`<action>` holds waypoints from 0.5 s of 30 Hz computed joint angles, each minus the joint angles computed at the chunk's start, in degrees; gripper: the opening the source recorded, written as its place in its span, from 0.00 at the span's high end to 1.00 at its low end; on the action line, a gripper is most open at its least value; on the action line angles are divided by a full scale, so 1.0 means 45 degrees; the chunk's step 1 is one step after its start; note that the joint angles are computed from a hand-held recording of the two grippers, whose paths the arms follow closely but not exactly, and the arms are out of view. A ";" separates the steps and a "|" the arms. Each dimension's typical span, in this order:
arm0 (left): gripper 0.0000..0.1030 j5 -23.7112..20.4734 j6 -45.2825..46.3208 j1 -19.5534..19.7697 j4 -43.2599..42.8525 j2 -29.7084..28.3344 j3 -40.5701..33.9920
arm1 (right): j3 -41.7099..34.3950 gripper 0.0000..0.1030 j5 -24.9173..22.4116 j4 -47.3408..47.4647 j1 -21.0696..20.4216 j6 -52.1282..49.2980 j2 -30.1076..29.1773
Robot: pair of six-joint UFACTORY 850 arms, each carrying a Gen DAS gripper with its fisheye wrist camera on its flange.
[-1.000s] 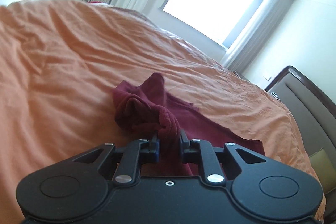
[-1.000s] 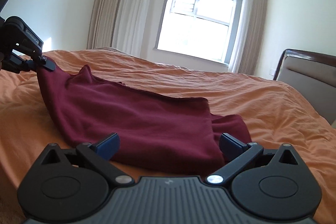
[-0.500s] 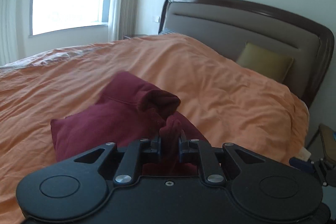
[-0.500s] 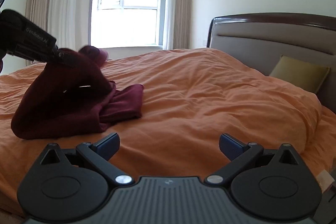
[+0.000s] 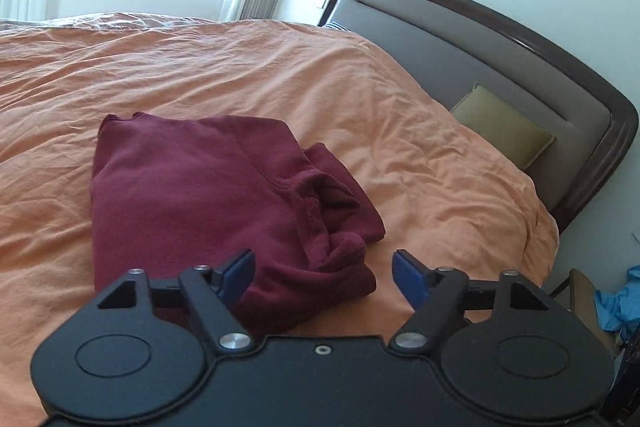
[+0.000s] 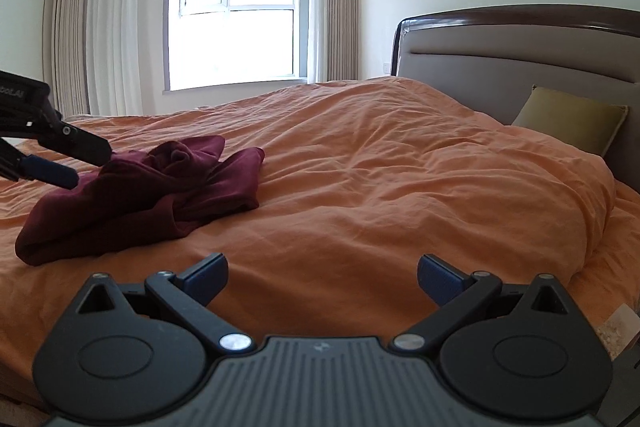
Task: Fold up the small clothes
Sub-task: 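Fold the lifted end over the bundle with the left gripper and release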
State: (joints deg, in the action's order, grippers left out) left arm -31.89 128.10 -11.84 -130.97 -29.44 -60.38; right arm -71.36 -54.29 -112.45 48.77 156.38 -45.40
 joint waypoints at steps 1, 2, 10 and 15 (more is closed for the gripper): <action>0.15 -0.0046 0.0304 0.0053 -0.0387 0.0165 0.0210 | -0.0060 0.00 0.0018 -0.0192 -0.0045 0.0131 -0.0001; 0.13 -0.0076 0.0674 0.0098 -0.0885 0.0321 0.0419 | -0.0130 0.00 0.0038 -0.0456 -0.0106 0.0322 0.0010; 0.01 0.1188 0.5587 0.0435 -0.7523 0.0785 0.1135 | -0.1751 0.00 0.2465 -0.3261 -0.0986 0.1649 -0.0216; 0.01 0.2198 0.4269 0.1029 -0.7604 0.0275 0.0852 | -0.3837 0.00 0.4415 -0.3639 -0.1196 0.1121 -0.1051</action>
State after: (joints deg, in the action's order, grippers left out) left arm -22.00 147.30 -7.21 -165.19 -28.20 -56.54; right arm -88.62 -34.43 -128.82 43.39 161.43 -50.13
